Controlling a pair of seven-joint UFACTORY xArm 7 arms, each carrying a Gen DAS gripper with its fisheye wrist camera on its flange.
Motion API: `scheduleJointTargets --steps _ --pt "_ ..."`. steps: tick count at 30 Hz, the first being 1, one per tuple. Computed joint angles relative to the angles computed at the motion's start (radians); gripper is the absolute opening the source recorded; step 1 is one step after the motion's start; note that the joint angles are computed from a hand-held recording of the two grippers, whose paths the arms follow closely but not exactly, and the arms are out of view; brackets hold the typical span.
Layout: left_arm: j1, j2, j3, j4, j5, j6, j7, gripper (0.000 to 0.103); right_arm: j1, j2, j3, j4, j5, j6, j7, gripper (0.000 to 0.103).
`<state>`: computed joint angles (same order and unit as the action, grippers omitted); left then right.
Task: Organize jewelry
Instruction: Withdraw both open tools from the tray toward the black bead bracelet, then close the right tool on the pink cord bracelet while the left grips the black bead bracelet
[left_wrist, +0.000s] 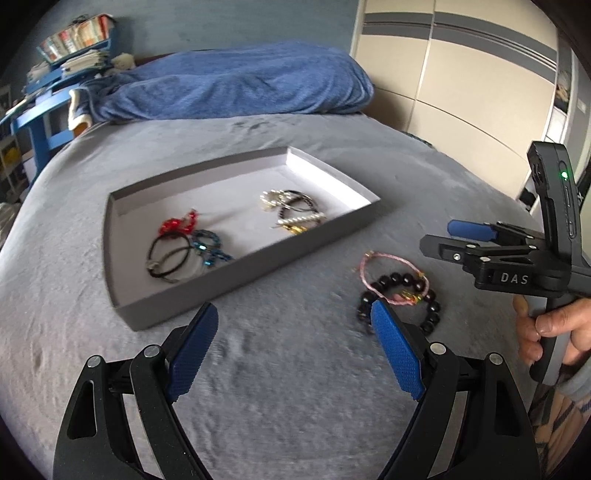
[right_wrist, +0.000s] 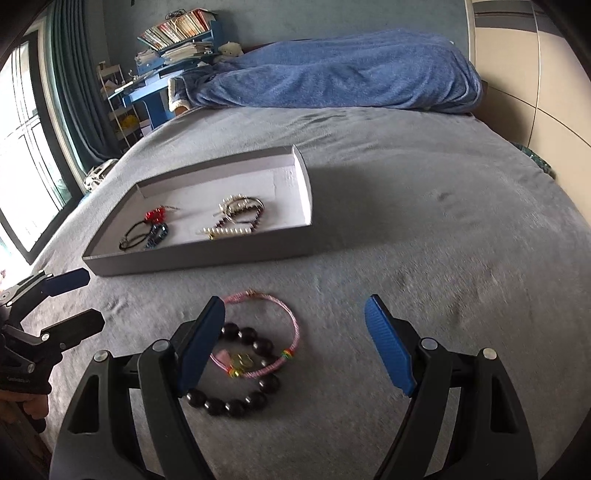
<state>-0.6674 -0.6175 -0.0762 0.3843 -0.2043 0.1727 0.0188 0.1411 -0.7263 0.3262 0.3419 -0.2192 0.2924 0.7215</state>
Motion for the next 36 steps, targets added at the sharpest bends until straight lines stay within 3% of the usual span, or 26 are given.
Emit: scheduleJointTargets --steps 5,16,27,33,36 --pt "-0.036 0.024 -0.003 0.002 -0.008 -0.012 0.007 0.085 0.013 -0.005 -0.015 -0.014 0.001 0.012 -0.020 0.074" --pt "-0.049 0.046 -0.014 0.006 -0.006 -0.006 0.007 0.085 0.043 0.075 -0.045 0.001 0.034 0.014 -0.053 0.041" --pt "-0.086 0.095 0.005 0.031 -0.034 -0.033 0.023 0.085 0.055 0.160 -0.093 0.019 0.091 -0.030 -0.057 0.027" --pt "-0.099 0.167 -0.006 0.075 -0.036 -0.044 0.047 0.085 0.030 0.197 -0.063 0.044 0.062 -0.027 -0.060 0.003" --pt "-0.078 0.213 -0.033 0.106 -0.022 -0.039 0.051 0.083 -0.002 0.176 -0.035 0.042 0.030 -0.013 -0.032 0.003"
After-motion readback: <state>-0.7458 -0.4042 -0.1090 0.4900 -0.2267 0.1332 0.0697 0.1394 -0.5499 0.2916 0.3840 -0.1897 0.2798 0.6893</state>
